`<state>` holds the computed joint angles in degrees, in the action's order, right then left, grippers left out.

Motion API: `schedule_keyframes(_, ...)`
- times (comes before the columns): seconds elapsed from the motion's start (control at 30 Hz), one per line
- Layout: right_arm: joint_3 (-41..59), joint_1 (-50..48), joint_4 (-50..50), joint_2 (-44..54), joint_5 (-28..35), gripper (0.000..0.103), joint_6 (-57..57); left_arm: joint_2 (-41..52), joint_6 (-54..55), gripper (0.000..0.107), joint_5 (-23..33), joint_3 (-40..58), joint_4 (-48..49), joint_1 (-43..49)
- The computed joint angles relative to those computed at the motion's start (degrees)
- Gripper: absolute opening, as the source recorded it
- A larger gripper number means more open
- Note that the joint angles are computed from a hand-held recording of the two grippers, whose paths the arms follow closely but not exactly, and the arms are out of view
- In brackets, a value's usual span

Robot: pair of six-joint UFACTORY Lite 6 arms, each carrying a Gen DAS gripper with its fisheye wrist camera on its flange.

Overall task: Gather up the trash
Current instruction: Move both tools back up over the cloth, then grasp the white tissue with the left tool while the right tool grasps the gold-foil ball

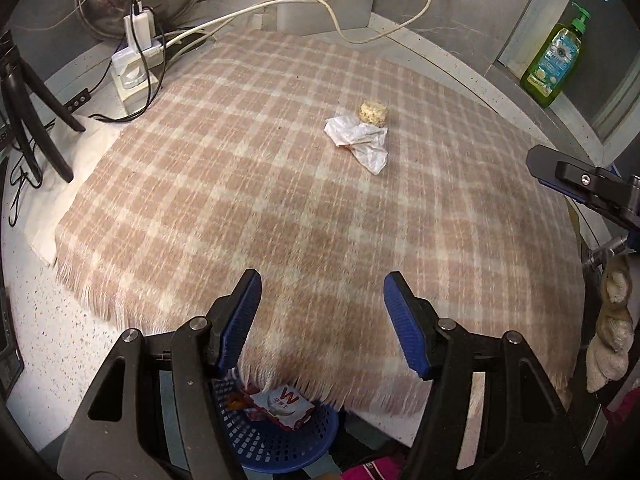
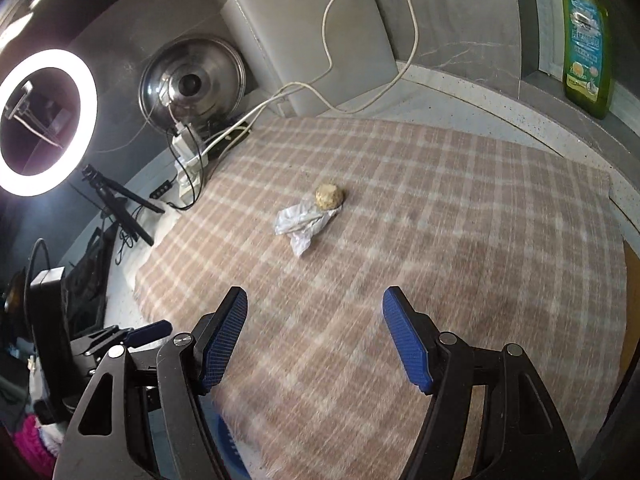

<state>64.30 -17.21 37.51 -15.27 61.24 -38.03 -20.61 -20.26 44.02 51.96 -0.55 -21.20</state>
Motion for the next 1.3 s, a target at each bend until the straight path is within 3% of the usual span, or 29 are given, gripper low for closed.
schedule_keyframes(0.27, 9.4, 3.5, 2.9, 14.3, -3.6, 0.069, -1.9, 15.7, 6.9, 0.065, -4.2, 11.2, -7.9, 3.9)
schedule_keyframes(0.43, 16.6, 6.7, 3.1, 24.2, -4.2, 0.055, -1.2, 22.9, 8.7, 0.062, -5.4, 16.7, -9.0, 3.9)
schedule_keyframes(0.83, 34.6, 12.3, 1.0, 45.9, -3.9, 0.047, 2.9, 38.1, 11.7, 0.06, -4.4, 29.9, -11.8, 4.5)
schedule_keyframes(1.17, 39.9, 13.6, -0.8, 51.4, -3.1, 0.046, 3.2, 45.4, 11.1, 0.059, -4.3, 36.9, -8.8, 3.5)
schedule_keyframes(1.3, 40.6, 14.5, -2.4, 52.4, -3.2, 0.039, 3.4, 47.1, 10.2, 0.05, -4.4, 38.6, -7.4, 3.0)
